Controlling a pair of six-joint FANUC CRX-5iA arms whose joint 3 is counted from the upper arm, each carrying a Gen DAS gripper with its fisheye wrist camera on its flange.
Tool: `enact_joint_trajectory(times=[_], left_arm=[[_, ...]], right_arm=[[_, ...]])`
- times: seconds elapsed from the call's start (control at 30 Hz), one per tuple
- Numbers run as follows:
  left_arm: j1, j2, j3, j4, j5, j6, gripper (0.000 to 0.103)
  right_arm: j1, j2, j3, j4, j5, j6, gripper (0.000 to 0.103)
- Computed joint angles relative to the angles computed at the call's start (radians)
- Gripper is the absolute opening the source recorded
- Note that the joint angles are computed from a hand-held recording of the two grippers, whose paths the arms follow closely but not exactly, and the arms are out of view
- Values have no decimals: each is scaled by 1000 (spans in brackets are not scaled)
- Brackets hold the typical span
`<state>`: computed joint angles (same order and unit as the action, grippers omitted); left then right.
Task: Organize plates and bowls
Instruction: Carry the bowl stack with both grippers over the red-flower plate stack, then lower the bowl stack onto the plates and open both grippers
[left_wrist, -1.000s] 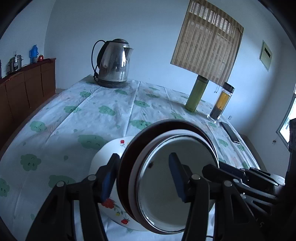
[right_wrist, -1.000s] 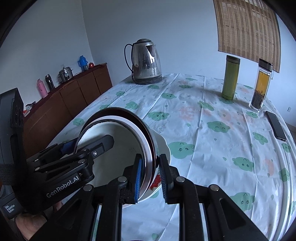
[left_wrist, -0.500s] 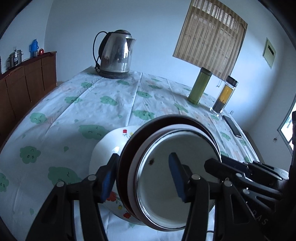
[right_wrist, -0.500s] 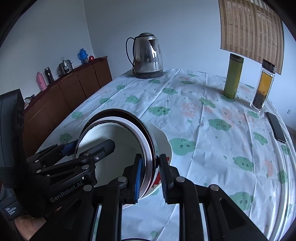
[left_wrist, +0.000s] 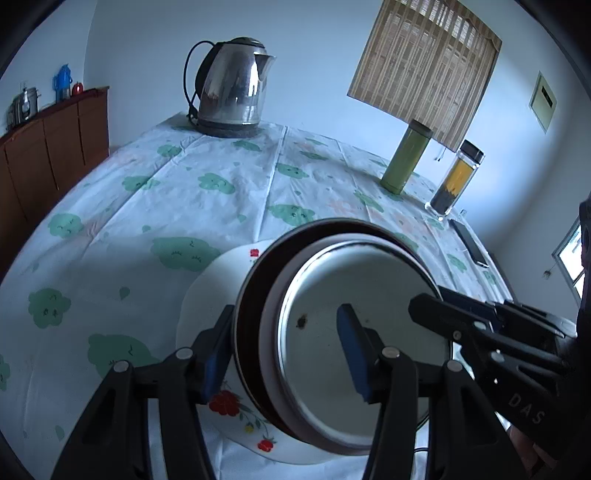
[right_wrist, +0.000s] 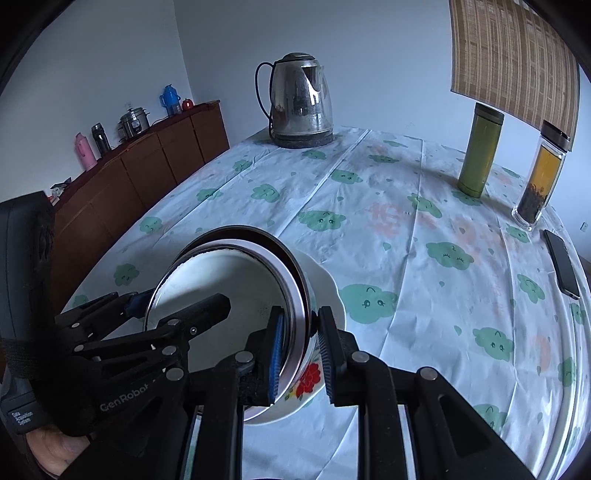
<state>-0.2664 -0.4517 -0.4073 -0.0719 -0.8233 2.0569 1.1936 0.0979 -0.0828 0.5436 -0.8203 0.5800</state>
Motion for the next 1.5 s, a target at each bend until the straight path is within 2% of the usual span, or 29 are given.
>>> enact_joint_trajectory(times=[0.1,0.27,0.3,0.4,1.0,1.07,1.13,1.2,1.27,1.37,1.5], left_arm=[[-22,13,18,-44,-8,30,53],[-16,12,12,-37,3,25,53],[-13,10,7,-29,9,18,59],[-9,7,-1,-22,18,14,61],[-38,8,16,-94,24,71,63],[-36,-5,9,-100,40,78,65],[-45,-15,11,-136,44,114,79],[-65,-26,19,-194,46,170,88],[-63,-37,12,-198,62,176,90],[-89,-38,22,-250,63,213,90],[-216,-10,93,-473,-25,382,96]], right_arm=[[-7,11,5,-5,5,2,21],[-23,17,3,-40,28,14,22],[-26,16,0,-42,37,15,23],[-31,17,-2,-61,54,35,23],[-34,-8,-107,80,180,-47,23],[-40,-21,-141,138,218,-95,25],[-51,-44,-195,241,267,-191,32],[-57,-62,-227,316,284,-253,35],[-66,-79,-265,432,289,-356,45],[-68,-86,-279,491,278,-399,48],[-72,-94,-298,542,272,-442,48]])
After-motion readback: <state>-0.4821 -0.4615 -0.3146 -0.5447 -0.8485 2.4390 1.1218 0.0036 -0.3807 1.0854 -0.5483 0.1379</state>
